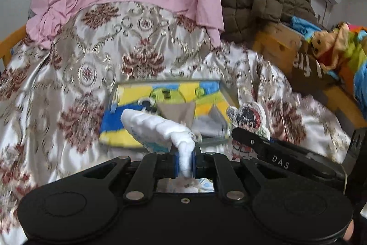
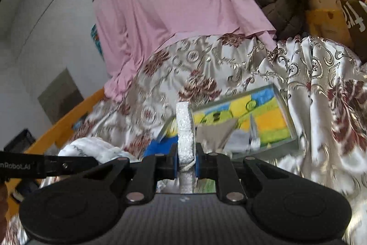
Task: Organize soft objects
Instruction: 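Carry white towel and white strip with both tools to the tray, then open both tools to release towel and strip into the tray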
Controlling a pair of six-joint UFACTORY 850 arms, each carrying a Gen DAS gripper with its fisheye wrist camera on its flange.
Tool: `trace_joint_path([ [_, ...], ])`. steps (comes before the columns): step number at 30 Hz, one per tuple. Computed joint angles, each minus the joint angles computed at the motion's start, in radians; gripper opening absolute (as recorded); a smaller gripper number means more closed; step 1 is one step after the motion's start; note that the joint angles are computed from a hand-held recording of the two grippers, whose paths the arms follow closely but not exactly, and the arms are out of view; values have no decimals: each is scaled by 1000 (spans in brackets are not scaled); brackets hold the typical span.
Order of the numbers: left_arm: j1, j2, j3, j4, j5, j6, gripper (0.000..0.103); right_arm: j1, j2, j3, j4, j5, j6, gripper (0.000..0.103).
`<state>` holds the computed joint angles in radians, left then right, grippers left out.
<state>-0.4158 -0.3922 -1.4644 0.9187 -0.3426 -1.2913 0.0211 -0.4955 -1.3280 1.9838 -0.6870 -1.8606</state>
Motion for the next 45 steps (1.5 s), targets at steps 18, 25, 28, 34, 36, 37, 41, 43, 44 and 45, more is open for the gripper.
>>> trace_joint_path([
  [18,55,-448,-502,-32,137,-91,11,-43,-283,-352,-6,137,187,15],
  [25,64,-504,-529,-141,84,4,11,-31,-340,-435,-90,215,248,15],
  [28,70,-513,-527,-157,61,16,11,-22,-359,-463,-150,237,288,15],
  [34,74,-523,-518,-192,51,45,12,-10,-375,-477,-189,219,317,16],
  [36,74,-522,-512,-172,53,29,13,-7,-376,-477,-195,216,318,17],
  [37,74,-522,-511,-169,54,25,13,-5,-377,-480,-199,214,322,17],
  [41,70,-521,-506,-127,47,-8,15,-2,-380,-486,-222,197,336,25],
  [43,70,-518,-502,-113,46,-20,16,-2,-381,-487,-229,188,342,28],
  [44,69,-517,-500,-113,44,-22,16,-1,-381,-489,-234,186,347,31],
  [45,70,-515,-498,-114,44,-22,16,-1,-382,-489,-235,184,349,35],
])
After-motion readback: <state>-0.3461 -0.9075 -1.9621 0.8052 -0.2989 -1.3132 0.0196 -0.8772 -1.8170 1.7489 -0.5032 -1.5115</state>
